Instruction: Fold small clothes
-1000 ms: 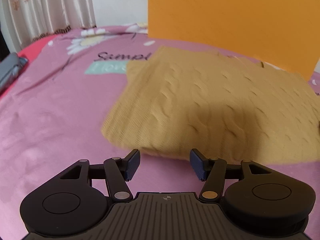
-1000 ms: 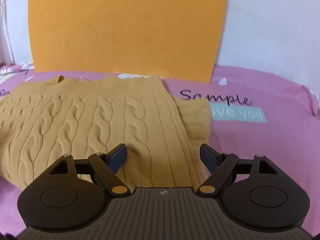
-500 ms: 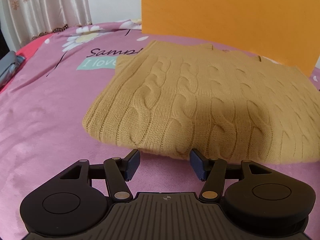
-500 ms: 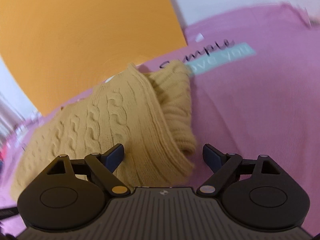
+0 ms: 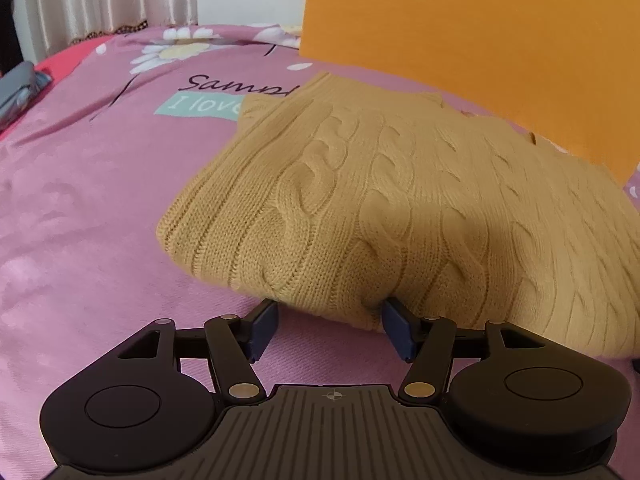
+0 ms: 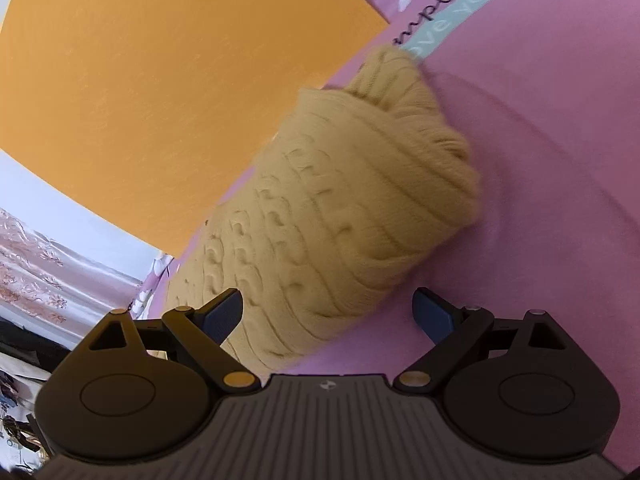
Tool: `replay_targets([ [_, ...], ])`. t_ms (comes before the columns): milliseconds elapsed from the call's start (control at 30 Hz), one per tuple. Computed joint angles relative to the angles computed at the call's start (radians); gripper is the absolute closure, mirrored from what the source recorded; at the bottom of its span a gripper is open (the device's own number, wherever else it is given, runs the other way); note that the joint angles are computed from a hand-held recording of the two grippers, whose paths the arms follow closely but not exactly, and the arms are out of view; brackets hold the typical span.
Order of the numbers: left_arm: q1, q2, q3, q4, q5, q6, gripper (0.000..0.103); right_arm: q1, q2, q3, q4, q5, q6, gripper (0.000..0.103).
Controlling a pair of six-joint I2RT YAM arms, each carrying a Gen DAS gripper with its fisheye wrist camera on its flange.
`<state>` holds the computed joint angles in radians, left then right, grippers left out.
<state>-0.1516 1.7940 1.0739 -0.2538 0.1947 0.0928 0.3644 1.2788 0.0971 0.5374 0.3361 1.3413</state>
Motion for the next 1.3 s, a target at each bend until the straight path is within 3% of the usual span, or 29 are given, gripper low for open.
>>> replay_targets([
  [267,0.083,0.085,0.060,0.032,0.195,-0.171,0.000,-0.027,0.273,0.091,0.244,0.027,0.005,0.008],
  [433,0.054,0.120,0.087,0.060,0.170,-0.212,0.000,-0.028,0.394,0.167,0.282,0.077,-0.011,0.009],
  [467,0.041,0.121,0.090,0.059,0.145,-0.206,0.000,-0.024,0.388,0.190,0.240,0.092,-0.008,0.012],
  [533,0.006,0.115,0.078,0.074,0.073,-0.182,0.000,-0.016,0.366,0.264,0.067,0.124,-0.024,0.034],
  [567,-0.018,0.107,0.062,0.088,0.023,-0.152,0.000,-0.015,0.364,0.315,-0.044,0.142,-0.038,0.053],
  [667,-0.077,0.077,-0.012,0.178,-0.096,-0.076,0.000,0.027,0.362,0.391,-0.182,0.224,-0.098,0.060],
  [767,-0.076,0.075,-0.031,0.208,-0.095,-0.042,0.000,0.127,0.394,0.547,-0.395,0.412,-0.229,0.064],
  [833,-0.048,0.083,-0.010,0.180,-0.042,-0.030,0.000,0.186,0.448,0.655,-0.463,0.544,-0.389,0.068],
  [967,0.028,0.091,0.019,0.124,0.105,0.026,0.000,0.270,0.585,0.838,-0.404,0.690,-0.820,0.074],
  [1067,0.132,0.107,0.081,-0.006,0.267,0.090,0.000,0.321,0.708,0.929,-0.215,0.712,-1.217,0.075],
  [1167,0.249,0.115,0.128,-0.099,0.380,0.148,0.000,0.379,0.851,1.024,-0.053,0.668,-1.604,0.078],
  [1300,0.374,0.108,0.143,-0.092,0.399,0.189,0.000,0.438,1.006,1.146,0.020,0.627,-1.915,0.083],
])
